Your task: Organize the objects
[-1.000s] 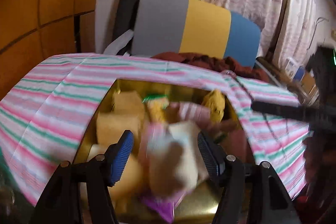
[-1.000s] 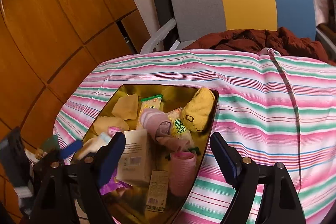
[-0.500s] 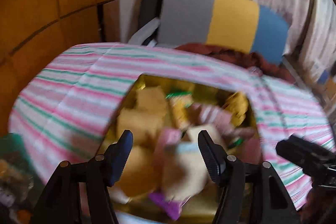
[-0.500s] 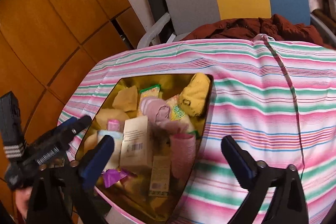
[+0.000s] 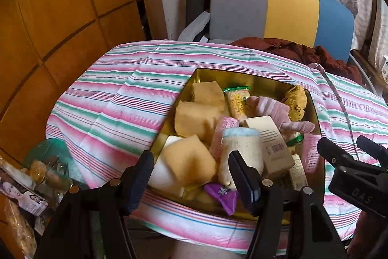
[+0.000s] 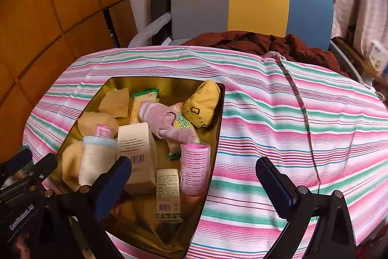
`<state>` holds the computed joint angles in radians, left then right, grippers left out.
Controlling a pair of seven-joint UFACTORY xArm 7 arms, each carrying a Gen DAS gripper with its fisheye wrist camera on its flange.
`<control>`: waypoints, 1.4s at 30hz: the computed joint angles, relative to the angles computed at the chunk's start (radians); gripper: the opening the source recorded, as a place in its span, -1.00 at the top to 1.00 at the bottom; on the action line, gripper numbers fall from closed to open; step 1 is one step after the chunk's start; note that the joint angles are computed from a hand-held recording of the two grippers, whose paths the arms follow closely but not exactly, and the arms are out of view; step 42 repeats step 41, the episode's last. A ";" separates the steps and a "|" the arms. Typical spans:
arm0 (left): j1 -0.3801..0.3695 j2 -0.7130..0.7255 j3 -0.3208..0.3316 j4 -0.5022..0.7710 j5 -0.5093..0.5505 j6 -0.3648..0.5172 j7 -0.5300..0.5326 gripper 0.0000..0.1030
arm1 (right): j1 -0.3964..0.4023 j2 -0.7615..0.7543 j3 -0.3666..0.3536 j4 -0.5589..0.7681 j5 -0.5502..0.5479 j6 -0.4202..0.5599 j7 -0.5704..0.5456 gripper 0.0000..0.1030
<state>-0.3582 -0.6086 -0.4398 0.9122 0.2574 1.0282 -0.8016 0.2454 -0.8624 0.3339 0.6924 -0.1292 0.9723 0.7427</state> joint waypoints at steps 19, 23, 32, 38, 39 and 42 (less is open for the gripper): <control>0.012 -0.018 0.002 -0.003 -0.001 0.019 0.012 -0.24 | 0.004 0.048 0.078 0.064 -0.085 0.050 0.046 -0.99; 0.014 -0.009 -0.008 0.006 0.011 0.026 0.011 -0.24 | 0.008 0.053 0.078 0.067 -0.090 0.049 0.057 -0.99; -0.005 0.012 0.001 0.015 -0.005 0.017 0.013 -0.24 | 0.009 0.053 0.075 0.066 -0.100 0.058 0.070 -0.99; -0.003 0.007 -0.004 0.008 0.000 0.002 -0.007 -0.24 | 0.009 0.050 0.072 0.063 -0.103 0.060 0.077 -0.99; -0.001 0.008 -0.008 0.009 0.005 0.005 -0.010 -0.24 | 0.009 0.050 0.070 0.063 -0.102 0.060 0.077 -0.99; -0.002 0.013 -0.008 0.012 0.007 0.004 -0.008 -0.24 | 0.010 0.048 0.067 0.060 -0.099 0.061 0.077 -0.99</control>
